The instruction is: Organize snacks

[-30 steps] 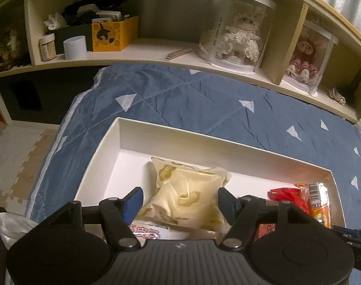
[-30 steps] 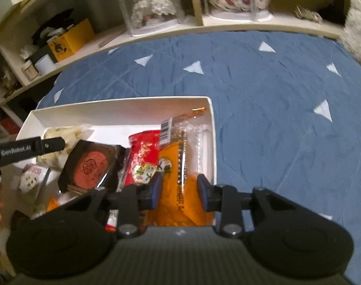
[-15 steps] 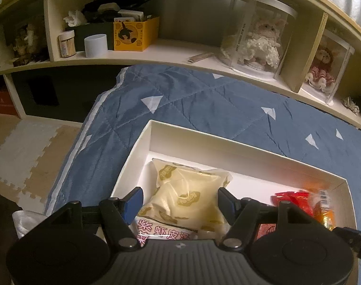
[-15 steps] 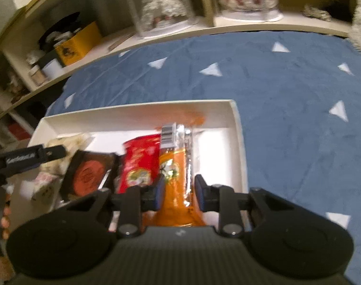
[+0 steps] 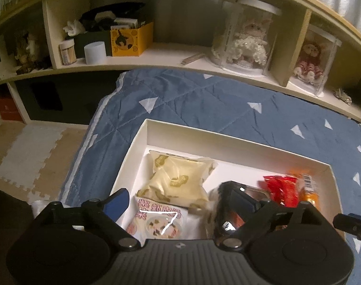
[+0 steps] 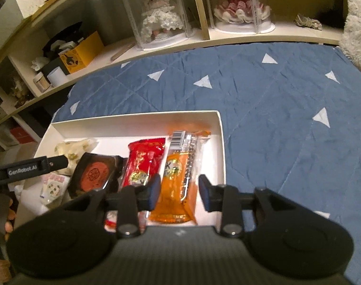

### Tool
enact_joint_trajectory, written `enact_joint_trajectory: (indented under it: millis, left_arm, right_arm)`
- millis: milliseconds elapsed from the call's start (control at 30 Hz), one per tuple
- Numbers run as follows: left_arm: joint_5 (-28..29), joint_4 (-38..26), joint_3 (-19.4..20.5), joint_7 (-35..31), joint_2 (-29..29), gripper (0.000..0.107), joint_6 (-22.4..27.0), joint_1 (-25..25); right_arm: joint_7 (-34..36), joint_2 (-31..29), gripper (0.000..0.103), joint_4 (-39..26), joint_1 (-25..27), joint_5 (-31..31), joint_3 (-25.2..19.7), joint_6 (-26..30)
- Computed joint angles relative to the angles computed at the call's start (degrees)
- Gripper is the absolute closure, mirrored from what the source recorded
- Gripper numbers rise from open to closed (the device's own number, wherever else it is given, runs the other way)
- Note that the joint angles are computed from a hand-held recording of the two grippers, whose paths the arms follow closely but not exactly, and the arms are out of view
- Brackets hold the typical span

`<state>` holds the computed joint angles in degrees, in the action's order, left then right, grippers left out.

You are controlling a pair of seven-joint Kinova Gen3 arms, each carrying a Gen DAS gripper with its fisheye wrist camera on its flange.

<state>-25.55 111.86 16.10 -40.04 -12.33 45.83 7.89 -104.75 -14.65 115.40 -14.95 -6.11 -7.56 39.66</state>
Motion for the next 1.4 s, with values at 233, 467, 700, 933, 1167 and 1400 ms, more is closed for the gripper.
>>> enact_joint_trajectory:
  millis: [233, 467, 700, 933, 1167, 1400]
  left_arm:
    - [1.92, -0.94, 1.96, -0.96, -4.21, 0.005, 3.77, 1.15]
    - [6.24, -2.14, 4.53, -3.69, -8.50, 0.004, 6.10, 1.79]
    - [8.33, -3.47, 10.28, -4.44, -12.93, 0.004, 8.94, -0.54]
    - [11.21, -4.56, 13.35, -6.66, -19.27, 0.004, 11.94, -2.46]
    - [15.47, -7.13, 16.86, -10.07, -25.65, 0.004, 16.41, -7.07]
    - [19.59, -9.24, 18.37, -13.61, -32.39, 0.004, 21.01, -11.22]
  right_arm:
    - [0.15, -4.74, 0.031, 0.74, 0.22, 0.10, 0.12, 1.29]
    - [-0.83, -10.07, 0.013, 0.69, 1.63, 2.17, -1.66, 3.56]
    - [0.31, -15.52, 0.004, 1.64, 2.03, 2.15, -1.14, 4.59]
    - [1.22, -21.18, 0.001, 2.54, 3.03, 1.67, -0.42, 5.93]
    - [1.43, -27.31, 0.000, 3.00, 5.07, 1.99, -0.79, 8.75]
    - [4.06, -34.38, 0.001, 3.51, 3.71, 0.15, 2.10, 11.14]
